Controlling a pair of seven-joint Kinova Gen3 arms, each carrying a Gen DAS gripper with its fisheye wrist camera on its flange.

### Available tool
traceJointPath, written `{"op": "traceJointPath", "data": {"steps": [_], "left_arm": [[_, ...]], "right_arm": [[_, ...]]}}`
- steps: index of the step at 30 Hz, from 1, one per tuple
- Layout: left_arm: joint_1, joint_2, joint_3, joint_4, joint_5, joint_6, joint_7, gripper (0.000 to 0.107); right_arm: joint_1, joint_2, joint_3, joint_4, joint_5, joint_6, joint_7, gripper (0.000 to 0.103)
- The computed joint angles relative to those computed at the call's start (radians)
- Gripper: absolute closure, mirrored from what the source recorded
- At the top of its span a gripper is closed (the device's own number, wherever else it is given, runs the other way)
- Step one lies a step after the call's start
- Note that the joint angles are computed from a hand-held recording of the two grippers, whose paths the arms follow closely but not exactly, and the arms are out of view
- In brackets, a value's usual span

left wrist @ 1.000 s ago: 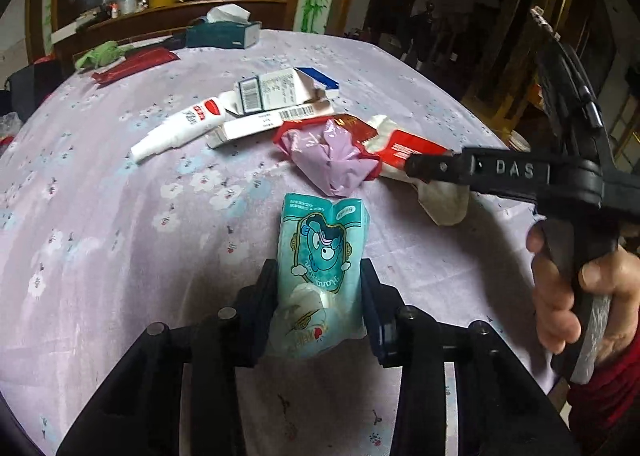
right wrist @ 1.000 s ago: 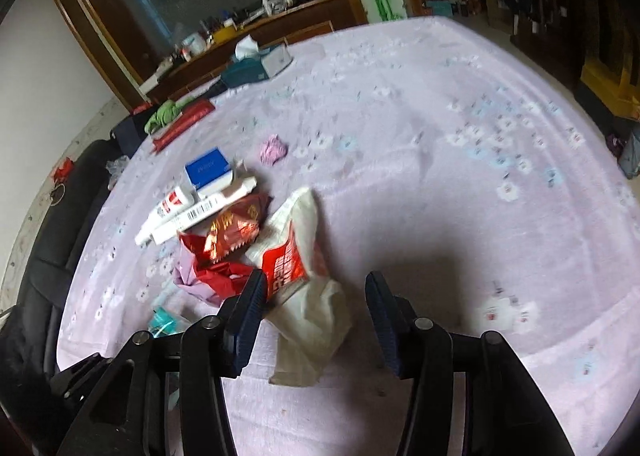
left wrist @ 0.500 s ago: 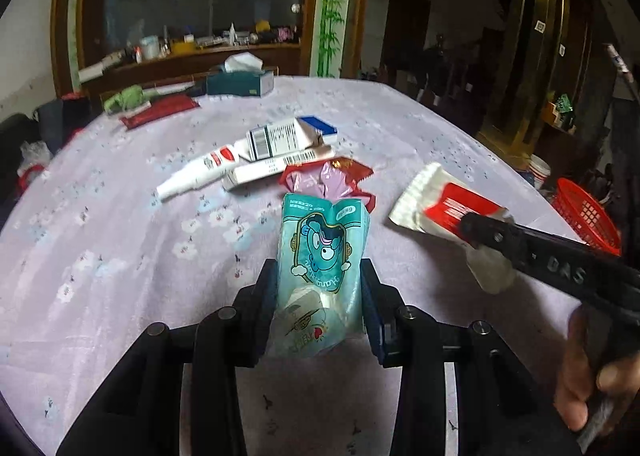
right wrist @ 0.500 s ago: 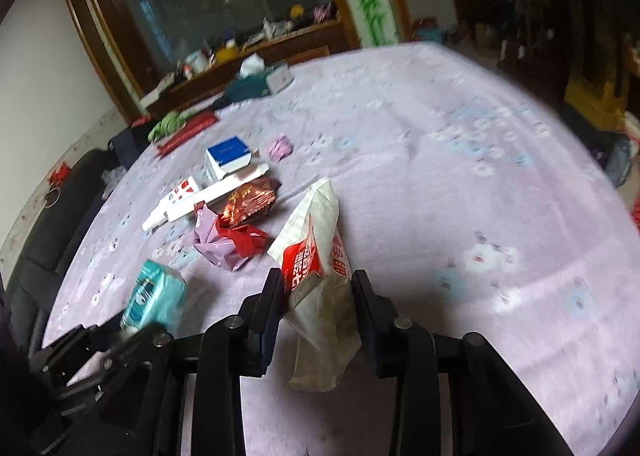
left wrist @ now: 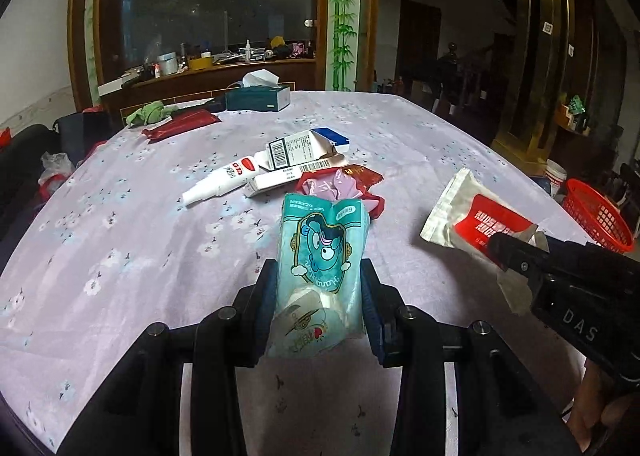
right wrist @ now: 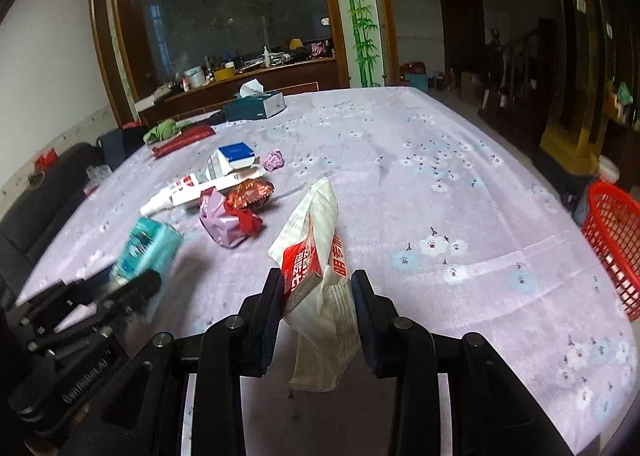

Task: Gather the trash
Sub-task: 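Hold the teal tissue pack and white-and-red wrapper bag lifted above the table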

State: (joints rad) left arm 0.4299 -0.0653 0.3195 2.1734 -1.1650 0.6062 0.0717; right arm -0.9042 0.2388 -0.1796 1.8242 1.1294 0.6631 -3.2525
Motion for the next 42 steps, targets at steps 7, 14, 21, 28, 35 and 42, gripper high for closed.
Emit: {"op": "traceJointPath", "data": {"steps": [7,14,21,28,35,42], "left_arm": [[0.011,-0.018,0.018,0.006,0.013,0.037,0.010,0.070],[0.024,-0.035,0.046,0.006,0.024,0.083,0.016,0.070],[0.025,-0.067,0.076,0.011,0.044,0.122,0.017,0.069],[0.015,-0.091,0.102,0.013,0.055,0.151,0.014,0.069],[0.006,-0.098,0.117,0.012,0.062,0.161,0.013,0.069],[-0.001,-0.105,0.126,0.012,0.072,0.162,0.005,0.069]], "right_arm": [[-0.047,-0.006,-0.020,0.001,0.058,0.099,-0.023,0.066],[-0.071,-0.016,-0.053,0.010,0.096,0.180,-0.040,0.066],[-0.087,-0.031,-0.082,0.020,0.108,0.233,-0.047,0.066],[-0.097,-0.044,-0.101,0.028,0.122,0.260,-0.060,0.066],[-0.096,-0.050,-0.110,0.029,0.131,0.269,-0.063,0.066],[-0.103,-0.048,-0.116,0.025,0.127,0.284,-0.055,0.066]]}}
